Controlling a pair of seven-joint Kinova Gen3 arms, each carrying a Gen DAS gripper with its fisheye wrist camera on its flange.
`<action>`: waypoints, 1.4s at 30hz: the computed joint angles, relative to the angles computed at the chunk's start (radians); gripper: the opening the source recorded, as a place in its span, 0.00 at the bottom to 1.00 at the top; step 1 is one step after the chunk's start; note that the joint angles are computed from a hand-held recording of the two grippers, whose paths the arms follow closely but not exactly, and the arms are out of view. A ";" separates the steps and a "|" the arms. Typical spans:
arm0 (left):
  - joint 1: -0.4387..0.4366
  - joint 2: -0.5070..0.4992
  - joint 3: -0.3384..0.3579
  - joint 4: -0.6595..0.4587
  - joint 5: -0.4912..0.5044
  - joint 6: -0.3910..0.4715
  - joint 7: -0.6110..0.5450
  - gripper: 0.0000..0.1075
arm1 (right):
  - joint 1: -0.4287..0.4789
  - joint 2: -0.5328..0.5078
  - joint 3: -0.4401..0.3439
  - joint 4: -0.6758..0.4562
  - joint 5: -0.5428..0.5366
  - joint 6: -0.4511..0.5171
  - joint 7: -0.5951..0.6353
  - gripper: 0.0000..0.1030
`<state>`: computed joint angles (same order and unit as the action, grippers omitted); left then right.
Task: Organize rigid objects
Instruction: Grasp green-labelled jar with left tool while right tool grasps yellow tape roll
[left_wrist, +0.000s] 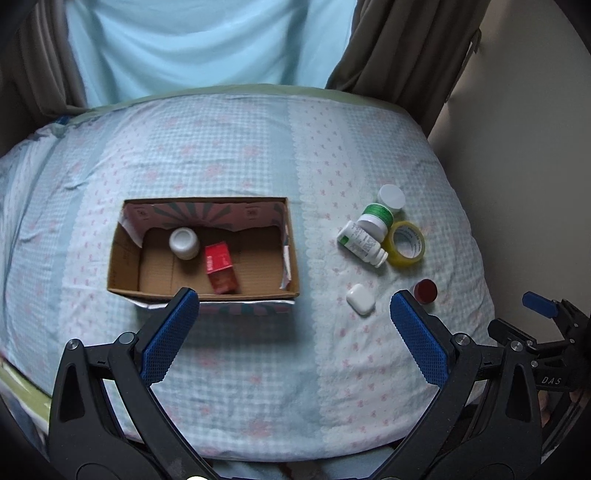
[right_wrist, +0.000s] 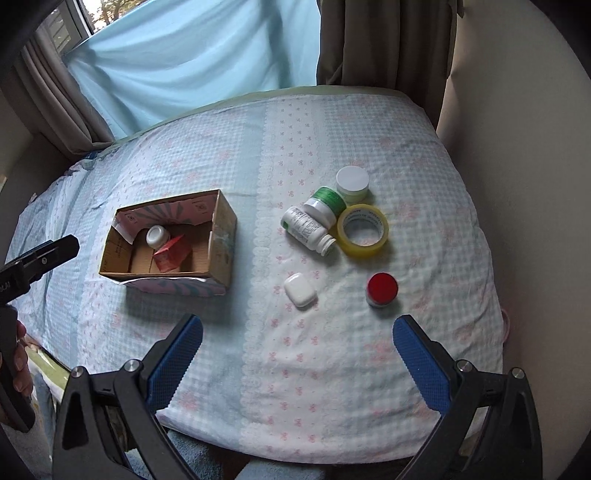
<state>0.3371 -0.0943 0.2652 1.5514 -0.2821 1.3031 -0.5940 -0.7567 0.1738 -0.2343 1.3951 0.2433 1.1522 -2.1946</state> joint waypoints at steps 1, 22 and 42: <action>0.004 0.030 0.009 -0.017 0.001 -0.006 0.017 0.96 | 0.037 -0.001 -0.013 0.008 -0.002 -0.007 0.041 1.00; 0.009 0.644 -0.139 -0.470 0.211 -0.045 -0.468 0.96 | 0.232 0.239 0.079 -0.042 -0.157 -0.161 0.596 1.00; -0.016 1.163 -0.178 -1.089 0.334 0.322 -0.832 0.95 | 0.233 0.567 0.117 -0.235 -0.184 -0.166 0.836 1.00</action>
